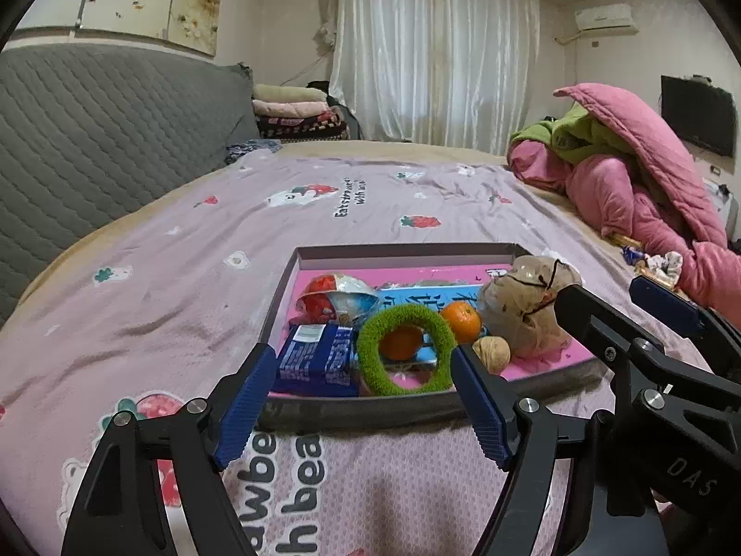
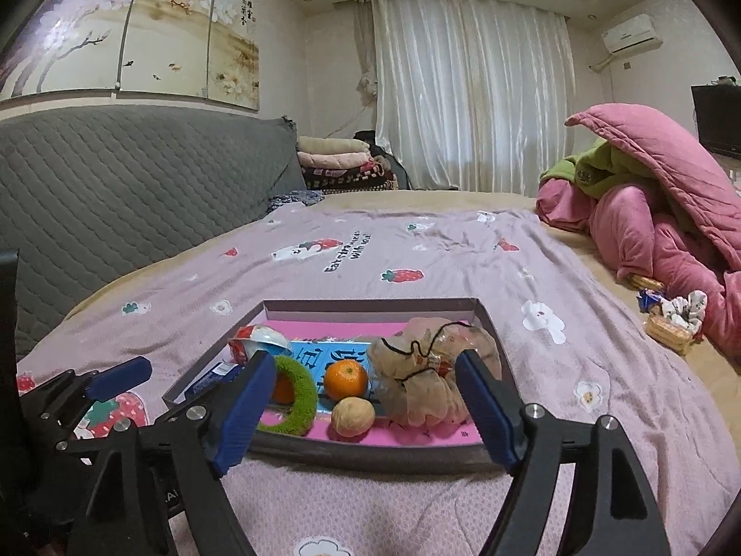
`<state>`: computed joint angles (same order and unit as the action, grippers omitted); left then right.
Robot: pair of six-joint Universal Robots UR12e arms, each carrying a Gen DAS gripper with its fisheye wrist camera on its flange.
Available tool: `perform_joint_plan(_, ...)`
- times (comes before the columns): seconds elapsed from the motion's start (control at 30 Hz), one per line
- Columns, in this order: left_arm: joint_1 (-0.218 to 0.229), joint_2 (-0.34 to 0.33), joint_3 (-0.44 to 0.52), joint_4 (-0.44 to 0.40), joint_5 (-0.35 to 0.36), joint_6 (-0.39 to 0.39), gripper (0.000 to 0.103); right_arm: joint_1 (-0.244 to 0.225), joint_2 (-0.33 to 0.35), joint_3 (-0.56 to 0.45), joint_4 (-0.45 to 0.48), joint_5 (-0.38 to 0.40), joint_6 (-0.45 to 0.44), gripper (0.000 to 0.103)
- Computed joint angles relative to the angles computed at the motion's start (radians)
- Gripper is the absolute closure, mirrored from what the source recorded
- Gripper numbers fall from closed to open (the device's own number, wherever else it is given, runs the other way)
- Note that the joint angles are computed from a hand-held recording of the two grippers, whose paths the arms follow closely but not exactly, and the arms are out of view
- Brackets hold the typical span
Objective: Organize objects
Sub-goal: 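Withdraw both open tools up and away from the tray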
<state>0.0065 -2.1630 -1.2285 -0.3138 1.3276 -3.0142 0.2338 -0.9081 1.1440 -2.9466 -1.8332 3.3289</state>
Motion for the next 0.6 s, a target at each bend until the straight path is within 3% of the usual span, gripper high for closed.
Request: perform_joint_plan(0.6, 0.000, 0.061, -0.090, -0.009, 0.027, -0.003, 0.024, 0.012, -0.071, 0.124, -0.034, -0.026, 0.069, 0.021)
